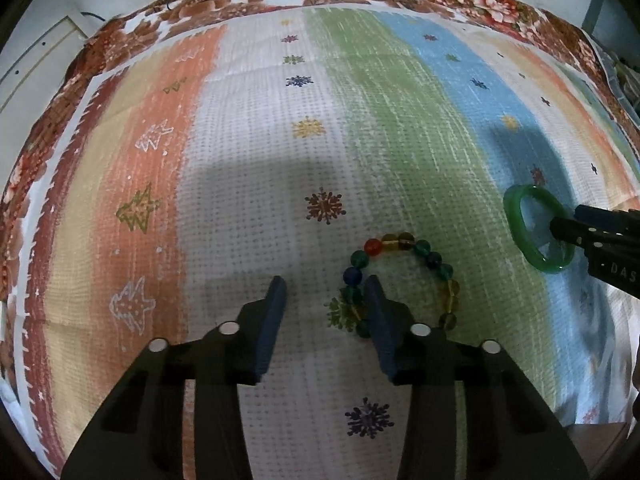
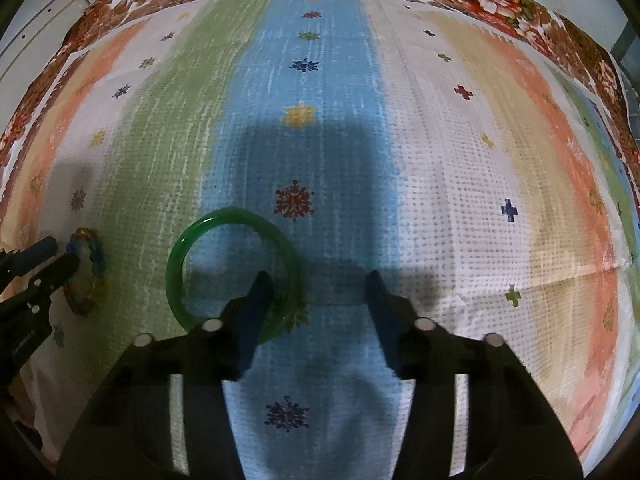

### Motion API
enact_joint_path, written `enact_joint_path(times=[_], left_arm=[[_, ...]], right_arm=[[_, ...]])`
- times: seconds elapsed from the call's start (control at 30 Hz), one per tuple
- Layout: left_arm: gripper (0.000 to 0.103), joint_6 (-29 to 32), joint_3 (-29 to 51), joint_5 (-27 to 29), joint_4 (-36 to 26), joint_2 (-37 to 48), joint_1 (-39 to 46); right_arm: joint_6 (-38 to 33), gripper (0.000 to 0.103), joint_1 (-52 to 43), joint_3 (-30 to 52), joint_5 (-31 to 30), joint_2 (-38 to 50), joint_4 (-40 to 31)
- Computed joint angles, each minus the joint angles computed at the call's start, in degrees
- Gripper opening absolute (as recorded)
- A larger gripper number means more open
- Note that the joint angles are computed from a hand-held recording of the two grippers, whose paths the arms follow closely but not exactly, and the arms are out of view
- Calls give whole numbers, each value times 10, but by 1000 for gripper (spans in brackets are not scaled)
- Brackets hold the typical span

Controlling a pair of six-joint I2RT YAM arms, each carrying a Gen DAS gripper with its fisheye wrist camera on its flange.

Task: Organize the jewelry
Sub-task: 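Grasp the multicolour bead bracelet with the left tool while the right tool grasps the green bangle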

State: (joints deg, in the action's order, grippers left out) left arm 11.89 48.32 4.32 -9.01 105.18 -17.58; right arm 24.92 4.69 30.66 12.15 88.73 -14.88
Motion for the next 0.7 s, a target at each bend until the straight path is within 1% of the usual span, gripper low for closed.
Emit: enact_joint_path(times=[0.03,0.07,0.1,0.13,0.23,0.53,0.7], left_arm=[[30,1,-1,-2,1,-1,0],[23,2,-1,-3,1,-1,0],[16,2,-1,-3,0,-2,0],[12,2,0,-3,-1,-2,0],[10,4,0,0,-4,-3,1],[9,4,7,25,-28,-8,12],[9,1,2,33,-39,-34,10]], right_arm=[[-2,38,1,-1,-1,-1,1],[-2,34,2,-2,-2,-2,2],[-1,23,2,-3,-3,-3,2],[2,9,1,-3,-2,-4,0],[0,9,5,-3,2,-6,-3],[2,9,6,-11,-6,-26,-9],[7,9,21,-8,2,-55,-37]])
